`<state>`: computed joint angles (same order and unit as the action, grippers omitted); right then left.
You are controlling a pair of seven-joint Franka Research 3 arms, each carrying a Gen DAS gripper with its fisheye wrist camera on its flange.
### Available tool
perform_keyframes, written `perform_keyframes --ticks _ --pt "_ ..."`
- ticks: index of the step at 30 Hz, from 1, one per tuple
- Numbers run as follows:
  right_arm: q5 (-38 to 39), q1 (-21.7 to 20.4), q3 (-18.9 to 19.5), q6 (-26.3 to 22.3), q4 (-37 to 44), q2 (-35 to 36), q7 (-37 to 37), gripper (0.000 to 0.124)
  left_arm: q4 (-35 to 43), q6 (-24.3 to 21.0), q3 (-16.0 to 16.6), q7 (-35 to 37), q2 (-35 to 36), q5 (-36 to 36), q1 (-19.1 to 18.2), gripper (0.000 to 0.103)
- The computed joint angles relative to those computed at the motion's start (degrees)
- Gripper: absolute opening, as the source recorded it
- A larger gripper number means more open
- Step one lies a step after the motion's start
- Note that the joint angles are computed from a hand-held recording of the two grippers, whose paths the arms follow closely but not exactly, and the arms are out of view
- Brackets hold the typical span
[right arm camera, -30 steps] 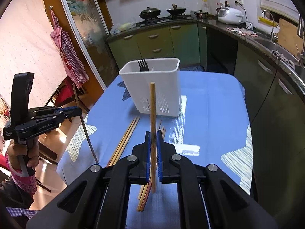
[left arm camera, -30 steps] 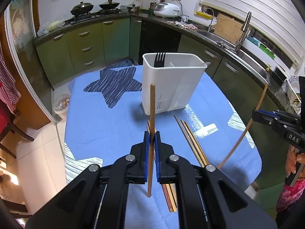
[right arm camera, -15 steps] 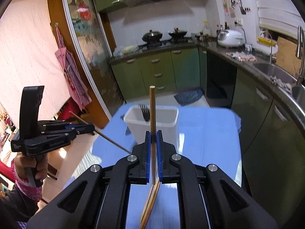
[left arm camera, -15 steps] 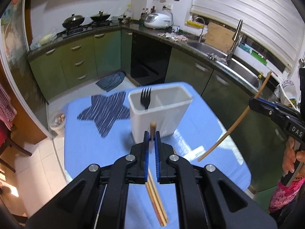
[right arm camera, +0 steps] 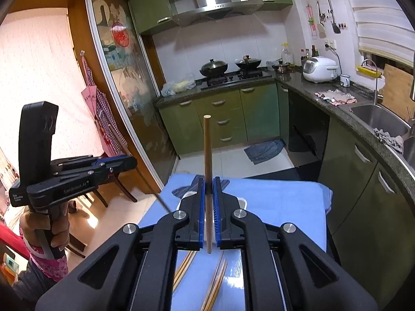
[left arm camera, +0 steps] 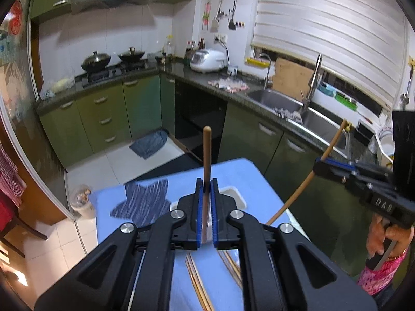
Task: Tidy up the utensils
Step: 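Lift the chopstick upright and drop it into the caddy with the left tool, then lower the left tool and grasp another wooden chopstick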
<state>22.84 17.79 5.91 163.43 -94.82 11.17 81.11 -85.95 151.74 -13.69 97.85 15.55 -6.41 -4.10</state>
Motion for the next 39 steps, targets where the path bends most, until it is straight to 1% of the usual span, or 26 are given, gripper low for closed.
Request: perform_keyframes --ticks 4,6,7,10,14,15,19,20,22,24,25,27,28,29,31,33,34,39 --pt "0.69 -0.63 0.03 -1.06 4.37 2.16 -0.41 0.007 6.75 -0.16 0.84 -2.85 4.03 2.67 -1.24 0.006" --pt "0.47 -0.75 -0.19 -1.6 6.55 3.39 -0.03 0.007 11.18 -1.2 1.09 -4.17 7.09 4.15 -1.85 0.006" --pt "0.26 -0.76 -0.31 -1.78 7.67 4.07 0.28 0.007 12.18 -1.54 1.2 -4.78 7.89 4.8 -1.98 0.006" --pt "-0.23 -0.91 -0.48 -2.62 10.31 5.86 0.86 0.007 18.01 -4.13 2.29 -7.46 12.44 7.8 -3.26 0.006" --pt "-0.96 -0.9 -0.61 -3.42 14.3 8.86 2.06 0.007 22.58 -7.27 3.36 -9.86 17.12 11.01 -4.1 0.006" --pt "-1.43 -0.75 -0.82 -3.72 15.79 9.9 2.65 0.007 24.06 -8.75 3.4 -10.07 18.59 11.43 -4.21 0.006" --pt "-4.63 0.44 -2.34 -4.39 20.46 13.52 6.0 0.007 22.61 -10.62 2.66 -9.5 19.69 11.62 -3.6 0.006" --pt "-6.14 1.12 -3.26 -4.76 22.23 14.87 7.63 0.007 21.87 -11.02 2.31 -9.04 19.74 11.26 -3.25 0.006" --pt "-8.36 1.78 -4.37 -5.65 25.25 17.2 10.02 0.007 18.85 -10.47 1.76 -8.08 18.77 10.66 -2.54 0.006" --pt "-9.18 1.72 -4.26 -6.01 25.98 18.24 11.08 0.007 16.4 -10.0 1.17 -6.99 17.76 9.87 -1.87 0.006" --pt "-9.53 1.65 -4.28 -6.48 26.94 19.13 11.61 0.007 15.25 -9.74 0.86 -6.44 17.11 9.37 -1.51 0.008" --pt "-10.89 2.06 -4.98 -6.55 28.0 20.55 13.18 0.007 12.07 -8.23 0.29 -5.41 15.17 8.12 -0.58 0.019" --pt "-11.38 2.15 -5.1 -6.48 28.58 21.31 13.63 0.007 10.23 -7.09 0.12 -5.13 14.06 7.61 -0.28 0.029" --pt "-11.76 2.19 -5.09 -6.33 28.84 21.84 13.86 0.007 8.77 -6.17 -0.01 -4.81 13.06 7.16 0.0 0.034" --pt "-12.8 2.56 -5.4 -6.36 29.58 23.04 14.48 0.007 4.18 -3.45 -0.44 -3.63 9.94 6.19 0.79 0.035" --pt "-13.77 2.96 -5.58 -7.2 30.73 24.53 14.91 0.007 0.38 -1.93 -0.92 -2.33 7.21 4.96 1.43 0.035" --pt "-13.89 2.91 -5.27 -8.06 31.76 25.58 14.73 0.007 -0.56 -1.6 -0.87 -2.16 6.53 4.68 1.37 0.035" --pt "-14.55 3.56 -4.92 -8.54 31.4 27.19 14.52 0.007 -7.55 -0.15 -1.1 0.17 1.99 1.67 2.11 0.035"
